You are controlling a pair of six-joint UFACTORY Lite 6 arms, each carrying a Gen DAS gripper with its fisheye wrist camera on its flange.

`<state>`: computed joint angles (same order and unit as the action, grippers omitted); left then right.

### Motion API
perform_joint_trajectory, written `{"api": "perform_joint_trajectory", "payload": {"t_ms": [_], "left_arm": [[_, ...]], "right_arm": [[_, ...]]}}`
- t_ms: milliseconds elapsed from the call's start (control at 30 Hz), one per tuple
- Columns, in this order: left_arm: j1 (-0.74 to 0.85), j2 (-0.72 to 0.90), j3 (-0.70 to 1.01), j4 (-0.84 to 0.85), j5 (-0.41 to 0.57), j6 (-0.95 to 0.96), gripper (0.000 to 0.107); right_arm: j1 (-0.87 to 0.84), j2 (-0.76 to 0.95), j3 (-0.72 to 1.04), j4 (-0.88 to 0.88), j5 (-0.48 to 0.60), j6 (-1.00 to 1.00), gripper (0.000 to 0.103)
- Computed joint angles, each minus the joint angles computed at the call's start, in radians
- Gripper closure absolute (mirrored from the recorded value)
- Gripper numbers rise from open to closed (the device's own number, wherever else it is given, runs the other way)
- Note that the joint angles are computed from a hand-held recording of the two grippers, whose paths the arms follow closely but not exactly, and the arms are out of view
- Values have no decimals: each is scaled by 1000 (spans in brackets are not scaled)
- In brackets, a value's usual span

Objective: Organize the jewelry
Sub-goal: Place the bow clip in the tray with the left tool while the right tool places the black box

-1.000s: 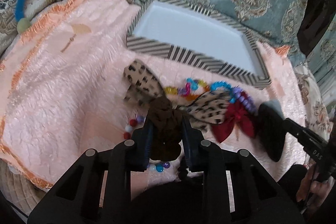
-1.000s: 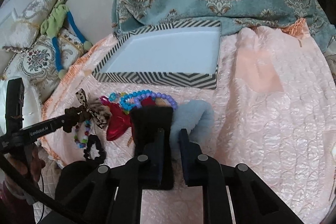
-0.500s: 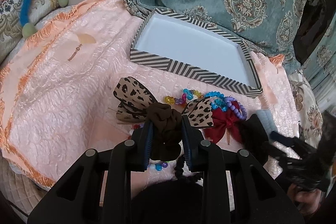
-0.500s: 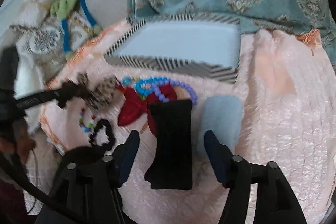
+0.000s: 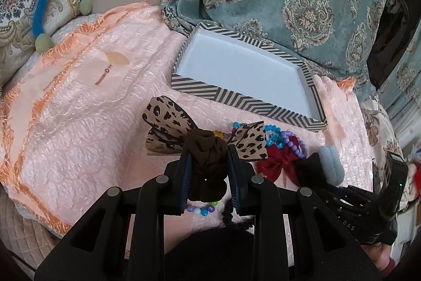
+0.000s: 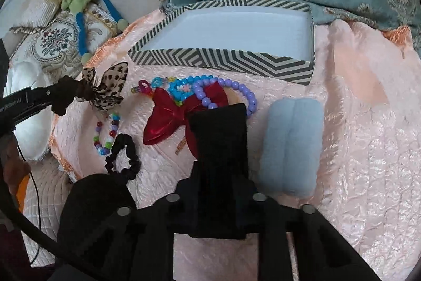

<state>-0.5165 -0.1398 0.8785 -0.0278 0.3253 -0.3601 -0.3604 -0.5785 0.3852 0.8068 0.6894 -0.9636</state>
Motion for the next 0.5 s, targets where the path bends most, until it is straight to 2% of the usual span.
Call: {"api": "perform_joint_trajectory", "payload": {"t_ms": [67,200,300,500], "left_arm": [[2,-2,4,5,3,-3,82],[15,27,60,-21,12,23,83],[19,77,143,-36,21,41,82],[28,299,441,6,58,24,82]], "right_arm": [[-103,-15,37,51,121,-61,93],[-214,9,138,113,261,-105,93],[-194,61,220,144,246,-80,93],[-135,296,426,212,105,-45,93]]}}
